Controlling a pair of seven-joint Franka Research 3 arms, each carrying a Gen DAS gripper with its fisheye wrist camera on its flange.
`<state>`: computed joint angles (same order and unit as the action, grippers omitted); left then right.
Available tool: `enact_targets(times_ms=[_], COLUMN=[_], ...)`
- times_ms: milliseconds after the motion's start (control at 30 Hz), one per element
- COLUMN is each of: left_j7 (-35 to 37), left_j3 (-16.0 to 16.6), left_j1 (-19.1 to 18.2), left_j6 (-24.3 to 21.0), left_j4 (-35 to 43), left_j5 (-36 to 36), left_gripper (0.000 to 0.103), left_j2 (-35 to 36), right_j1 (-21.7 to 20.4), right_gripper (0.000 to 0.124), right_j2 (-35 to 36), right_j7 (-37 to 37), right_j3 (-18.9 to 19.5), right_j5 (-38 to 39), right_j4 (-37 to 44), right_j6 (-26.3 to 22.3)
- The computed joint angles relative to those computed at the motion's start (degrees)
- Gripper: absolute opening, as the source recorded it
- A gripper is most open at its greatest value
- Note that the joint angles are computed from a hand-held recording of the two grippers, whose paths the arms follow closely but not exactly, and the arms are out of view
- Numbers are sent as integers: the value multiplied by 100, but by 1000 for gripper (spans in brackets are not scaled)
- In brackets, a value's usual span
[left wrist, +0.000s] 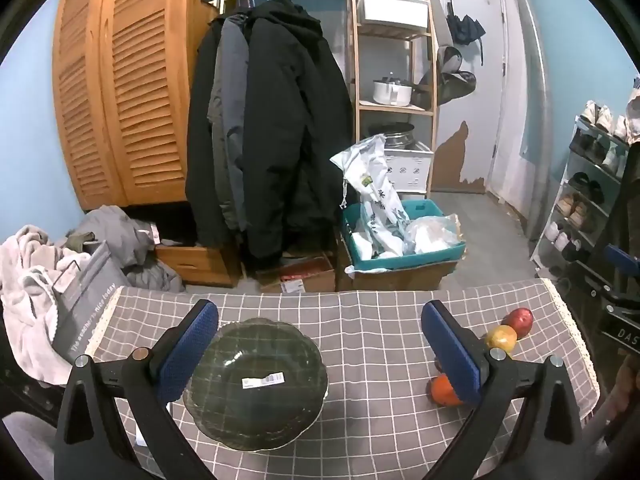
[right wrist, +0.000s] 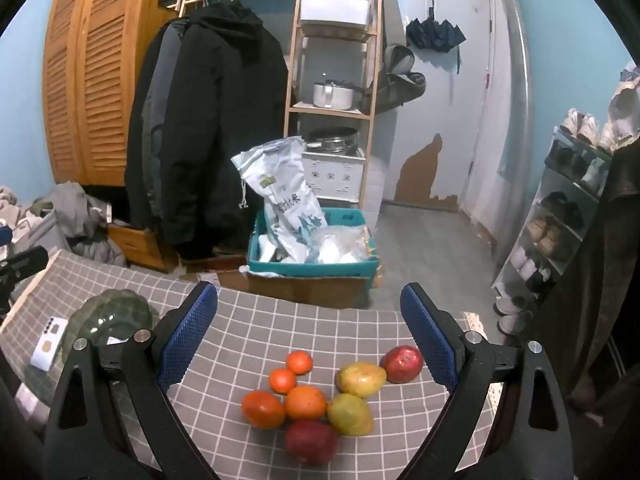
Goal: Organize fruits
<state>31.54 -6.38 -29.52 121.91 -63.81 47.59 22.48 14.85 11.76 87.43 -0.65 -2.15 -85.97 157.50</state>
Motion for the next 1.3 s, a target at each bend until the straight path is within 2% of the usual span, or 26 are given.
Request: enact_targets(times_ms=[300, 400, 600, 667, 800, 1300], left_j7=[92, 78, 93, 58, 80, 112], left_j3=[-19, -31, -22, -24, -60, -47], left_j1=[-21, -6, -65, 35, 77, 34], left_j6=[-11, 210, 288, 489, 606, 577], left_j4=[27, -21, -2, -238, -305, -177], left_j5=[-17, -59, -32, -92, -96, -130], left_gripper=[102, 102, 102, 102, 102, 102], left_j2=[4, 27, 48, -85, -122, -28], right_j1=[-19, -24, -32, -29, -33, -1], right_gripper=[92, 92, 92, 92, 92, 92], right_j2=[-18, -27, -45, -50, -58, -82], right_j7=[-44, -61, -89, -87, -102, -67], right_j3=[12, 17, 21, 19, 22, 32], right_j5=[62, 78, 82, 77, 85, 47], right_j4=[-11, -20, -32, -39, -53, -86], right_j6=[-48, -45, -62, -61, -57, -15])
